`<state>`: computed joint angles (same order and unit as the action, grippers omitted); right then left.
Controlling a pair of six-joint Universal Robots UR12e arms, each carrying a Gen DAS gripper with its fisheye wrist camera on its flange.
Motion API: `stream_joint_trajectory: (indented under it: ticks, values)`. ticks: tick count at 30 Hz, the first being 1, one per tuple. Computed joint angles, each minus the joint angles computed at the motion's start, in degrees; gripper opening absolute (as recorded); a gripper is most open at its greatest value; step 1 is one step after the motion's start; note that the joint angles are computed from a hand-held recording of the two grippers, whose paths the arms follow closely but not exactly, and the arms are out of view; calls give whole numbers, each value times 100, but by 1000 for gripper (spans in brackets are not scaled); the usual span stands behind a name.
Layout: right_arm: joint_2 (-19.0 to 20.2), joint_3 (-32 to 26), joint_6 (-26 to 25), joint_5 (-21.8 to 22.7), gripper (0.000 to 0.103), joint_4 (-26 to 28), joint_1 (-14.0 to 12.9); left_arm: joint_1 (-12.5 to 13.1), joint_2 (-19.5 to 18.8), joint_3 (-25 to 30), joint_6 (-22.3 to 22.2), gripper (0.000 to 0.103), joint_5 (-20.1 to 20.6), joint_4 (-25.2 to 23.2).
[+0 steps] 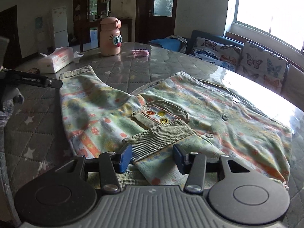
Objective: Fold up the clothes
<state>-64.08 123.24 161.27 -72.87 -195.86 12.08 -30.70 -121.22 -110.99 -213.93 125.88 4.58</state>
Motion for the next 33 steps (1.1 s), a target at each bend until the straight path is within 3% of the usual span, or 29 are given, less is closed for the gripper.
stream_joint_trajectory:
  ticks: [4,13,15,17,18,20,26,33]
  values:
    - [-16,0,15,20,48,27,-6,117,-33,57,-160,96,-117,6]
    - [-27,13,133,77,48,-27,-35,242,-114,203,-329,63,-124,-203]
    - [-37,30,179,89,48,-81,-49,247,-128,194,-301,45,-83,-145]
    - [-50,58,232,87,48,-149,-66,259,-140,171,-257,34,-97,-25]
    - [-57,74,262,82,48,-184,-75,280,-141,137,-226,21,-199,124]
    - [-78,112,317,76,48,-243,-97,303,-129,97,-257,11,-385,307]
    - [-162,288,492,36,48,-494,-200,115,-111,176,63,10,-560,848]
    - [-233,517,993,38,48,-794,-437,-169,-201,556,760,10,-1342,1482]
